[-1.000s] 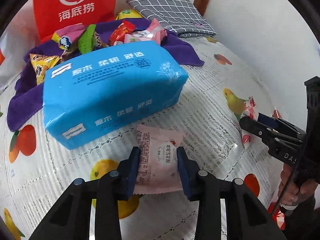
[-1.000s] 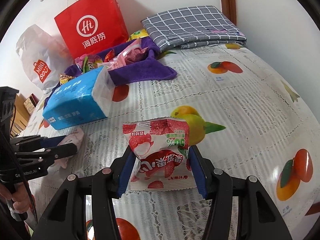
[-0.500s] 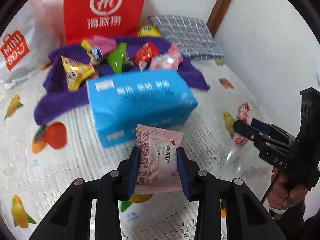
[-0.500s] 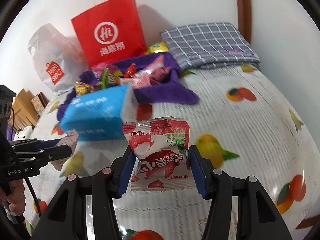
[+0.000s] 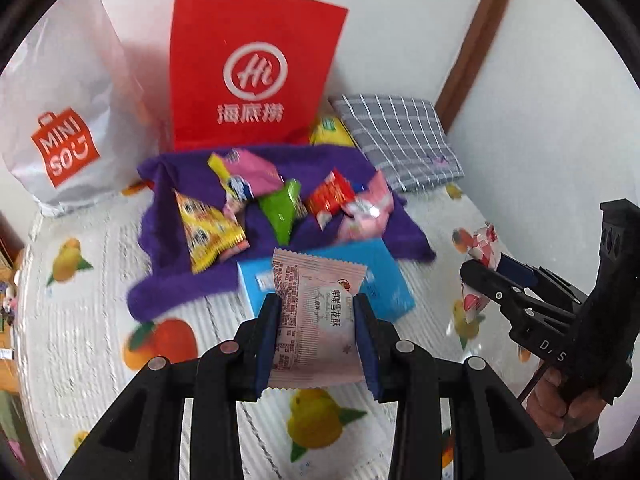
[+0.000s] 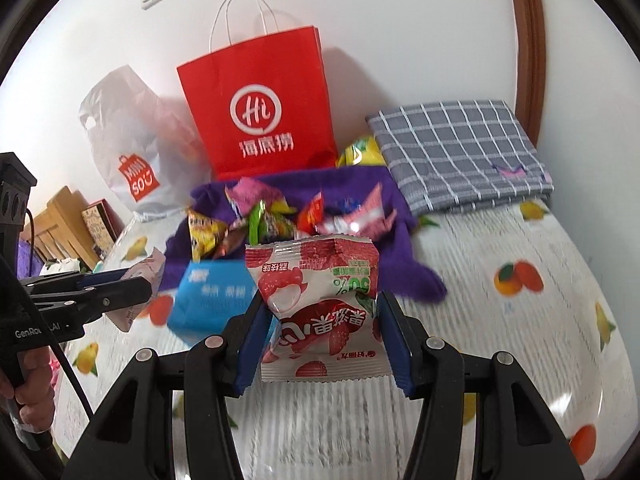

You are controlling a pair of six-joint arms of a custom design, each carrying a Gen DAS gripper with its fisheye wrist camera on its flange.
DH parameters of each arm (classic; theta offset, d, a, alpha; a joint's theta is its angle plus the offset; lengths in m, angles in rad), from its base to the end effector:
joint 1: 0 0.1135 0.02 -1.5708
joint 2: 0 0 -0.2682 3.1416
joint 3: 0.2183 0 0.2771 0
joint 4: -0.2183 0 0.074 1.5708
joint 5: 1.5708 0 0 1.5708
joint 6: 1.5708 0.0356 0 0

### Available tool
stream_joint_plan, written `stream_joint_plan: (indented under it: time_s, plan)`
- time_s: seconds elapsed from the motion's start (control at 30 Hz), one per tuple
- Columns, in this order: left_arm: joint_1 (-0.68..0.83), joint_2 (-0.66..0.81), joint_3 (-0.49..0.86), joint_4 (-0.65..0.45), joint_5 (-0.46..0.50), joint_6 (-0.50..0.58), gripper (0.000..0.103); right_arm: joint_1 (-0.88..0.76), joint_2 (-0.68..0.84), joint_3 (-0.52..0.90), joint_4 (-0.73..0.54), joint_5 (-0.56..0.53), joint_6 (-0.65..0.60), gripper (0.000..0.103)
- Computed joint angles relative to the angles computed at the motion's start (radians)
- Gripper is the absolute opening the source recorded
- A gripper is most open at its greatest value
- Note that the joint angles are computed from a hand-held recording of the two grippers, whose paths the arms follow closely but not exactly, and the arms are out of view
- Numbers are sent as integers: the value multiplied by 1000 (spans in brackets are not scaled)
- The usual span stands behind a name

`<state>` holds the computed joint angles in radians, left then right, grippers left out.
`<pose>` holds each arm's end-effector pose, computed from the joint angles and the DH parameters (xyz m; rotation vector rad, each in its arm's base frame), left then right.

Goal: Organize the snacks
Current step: 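Lift the strawberry bag and pink-white packet and carry both over the purple towel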

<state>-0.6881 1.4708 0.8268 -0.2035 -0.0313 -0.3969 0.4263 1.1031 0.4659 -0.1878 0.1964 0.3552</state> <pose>0.2464 -0.2012 0.1838 0.3438 2.4455 -0.4492 0.2088 0.0872 0.1602 0.0071 2.3796 0.1377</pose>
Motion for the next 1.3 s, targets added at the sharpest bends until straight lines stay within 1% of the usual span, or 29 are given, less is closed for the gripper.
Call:
stream_joint_plan:
  time_s: [0.27, 0.57, 0.93, 1.3]
  plan:
    - [70, 43, 107, -54, 3, 32, 35, -40, 139, 128, 41, -22, -29, 53]
    - [115, 93, 167, -75, 14, 56, 35, -56, 278, 209, 101, -50, -32, 53]
    - [151, 140, 214, -81, 26, 72, 35, -68, 370, 270, 128, -59, -37, 53]
    - [176, 200, 246, -62, 48, 69, 35, -79, 440, 317, 148, -62, -68, 53]
